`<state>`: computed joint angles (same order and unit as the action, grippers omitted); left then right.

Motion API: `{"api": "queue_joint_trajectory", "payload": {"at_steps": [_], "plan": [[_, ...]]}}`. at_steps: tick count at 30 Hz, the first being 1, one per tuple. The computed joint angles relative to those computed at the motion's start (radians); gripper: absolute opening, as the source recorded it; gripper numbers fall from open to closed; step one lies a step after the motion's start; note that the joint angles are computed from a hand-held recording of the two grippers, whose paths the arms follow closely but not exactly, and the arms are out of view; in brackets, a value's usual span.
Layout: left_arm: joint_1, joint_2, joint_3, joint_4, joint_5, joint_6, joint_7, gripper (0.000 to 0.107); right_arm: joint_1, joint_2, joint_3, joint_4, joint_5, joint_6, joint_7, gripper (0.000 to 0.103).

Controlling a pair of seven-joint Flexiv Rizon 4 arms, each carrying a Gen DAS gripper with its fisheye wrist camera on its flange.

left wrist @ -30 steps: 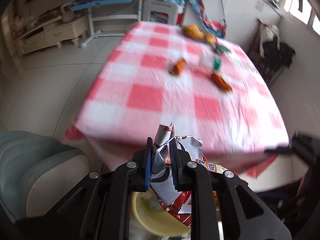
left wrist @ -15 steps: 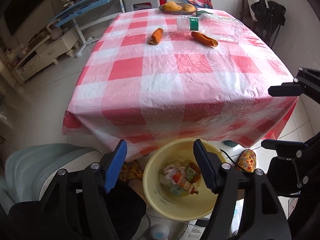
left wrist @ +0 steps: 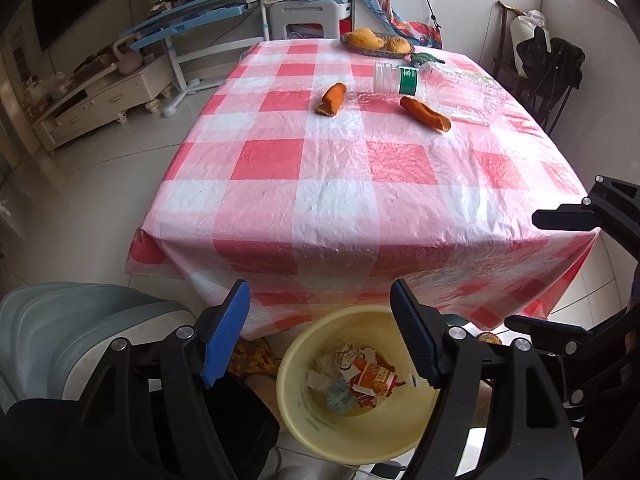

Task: Collect trash
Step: 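Move both tools back over the table, then grasp the clear plastic tea bottle with the right tool while the left approaches an orange strip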

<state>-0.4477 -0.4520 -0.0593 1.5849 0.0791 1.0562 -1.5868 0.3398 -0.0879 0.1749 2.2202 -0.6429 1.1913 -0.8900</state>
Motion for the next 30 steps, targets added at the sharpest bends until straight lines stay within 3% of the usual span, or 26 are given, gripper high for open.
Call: {"api": "queue_joint_trajectory", "payload": {"at_steps": [5,13,17,24,30], "plan": [[0.004,-0.005,-0.015,-0.001,-0.022,0.001,0.008,0.07,-0.004,-0.002,-0.019,-0.009,-0.085,-0.034,0.045,0.075],[0.0,-0.048,-0.042,-0.088,-0.061,-0.038,0.07,0.074,-0.024,-0.014,-0.044,-0.034,-0.276,-0.136,-0.02,0.075],[-0.029,-0.121,-0.026,-0.235,-0.058,-0.08,0.053,0.075,-0.054,-0.019,-0.064,-0.037,-0.363,-0.118,-0.016,0.075],[-0.056,-0.328,-0.023,-0.557,-0.12,-0.215,-0.002,0.075,-0.114,-0.044,-0.107,-0.07,-0.531,-0.102,0.01,0.079],[-0.079,-0.491,-0.024,-0.818,-0.165,-0.321,-0.031,0.075,-0.162,-0.086,-0.139,-0.122,-0.578,-0.059,-0.041,0.079]]}}
